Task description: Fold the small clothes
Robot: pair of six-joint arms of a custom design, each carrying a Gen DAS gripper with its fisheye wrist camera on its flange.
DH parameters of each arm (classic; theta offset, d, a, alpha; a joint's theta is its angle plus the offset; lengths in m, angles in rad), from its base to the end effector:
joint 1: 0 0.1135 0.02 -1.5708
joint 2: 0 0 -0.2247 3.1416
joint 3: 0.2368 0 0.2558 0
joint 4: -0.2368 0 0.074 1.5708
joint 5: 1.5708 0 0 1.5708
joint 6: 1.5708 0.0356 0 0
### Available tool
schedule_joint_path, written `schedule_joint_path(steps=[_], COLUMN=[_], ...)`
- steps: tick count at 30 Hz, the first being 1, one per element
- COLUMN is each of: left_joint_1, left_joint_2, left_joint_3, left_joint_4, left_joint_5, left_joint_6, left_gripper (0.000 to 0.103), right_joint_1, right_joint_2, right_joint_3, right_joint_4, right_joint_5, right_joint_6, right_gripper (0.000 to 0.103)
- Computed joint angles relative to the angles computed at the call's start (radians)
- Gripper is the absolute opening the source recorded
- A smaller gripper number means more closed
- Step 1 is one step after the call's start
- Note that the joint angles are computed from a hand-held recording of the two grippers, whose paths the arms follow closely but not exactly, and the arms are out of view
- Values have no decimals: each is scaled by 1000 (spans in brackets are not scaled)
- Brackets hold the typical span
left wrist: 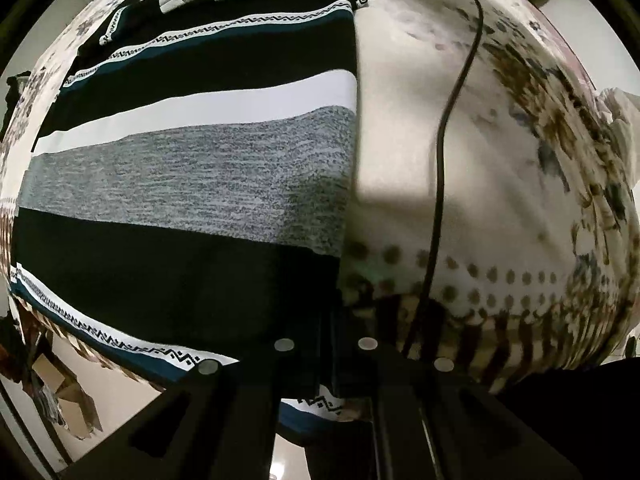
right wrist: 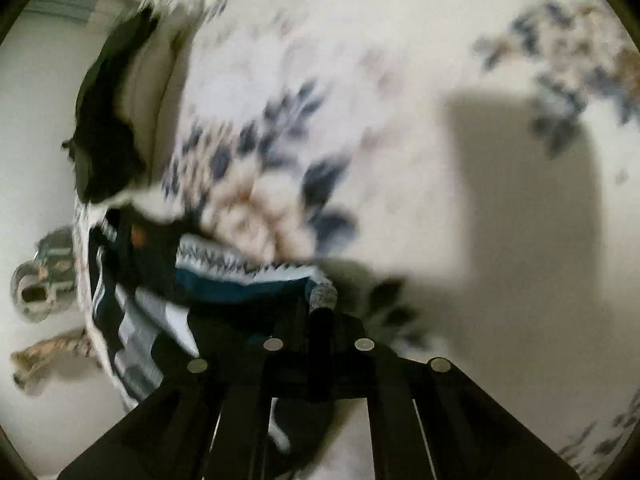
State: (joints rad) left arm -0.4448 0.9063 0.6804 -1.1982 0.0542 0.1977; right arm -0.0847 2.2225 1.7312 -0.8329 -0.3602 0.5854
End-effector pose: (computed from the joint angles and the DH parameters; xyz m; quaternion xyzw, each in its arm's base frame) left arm 0.1375 -0.0677 0.1848 0.3167 0.9453 -0.0358 0.0694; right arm 0.4296 -0.0239 0.1237 0.3002 0.9293 0.2022 0.0732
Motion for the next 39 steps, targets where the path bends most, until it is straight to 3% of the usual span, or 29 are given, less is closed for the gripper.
schedule_joint_path(steps=[3,6,9,11,24,25,27,30,35,39], left_joint_1=[-7,29,107,137,211,220,235,301,481,659], left_joint_2=[15,21,53,70,84,83,68,72,163,305], left_joint_3=[0,1,11,10,5,4,0,20,203,467], left_joint_4=[11,4,1,7,8,8,-3,-30,-166,-304], left_joint_5=[1,21,73,89,119,124,129,152,236,295], left_joint_6=[-16,-18,-16,-9,20,28,43,100,249,408], left_gripper=[1,1,1,1,1,1,1,1,1,1], right_joint_1=[5,-15,-53,-61,-40,-46,-29,2,42,98], right_joint_2=[17,40,60,52,82,76,65,31,2,73], right_joint_3=[-26,-7,8,-10,-11,-13,-15,-37,41,330], right_joint_4=[7,-2,-43,-52,-54,-62,-56,-25,-103,-329], right_joint_5=[18,-83,-207,-243,-250,-240,-207,-172,-117,-61], right_joint_6=[33,72,74,48,85,76,78,117,138,120], right_gripper=[6,11,36,42,41,39,21,12,10,9])
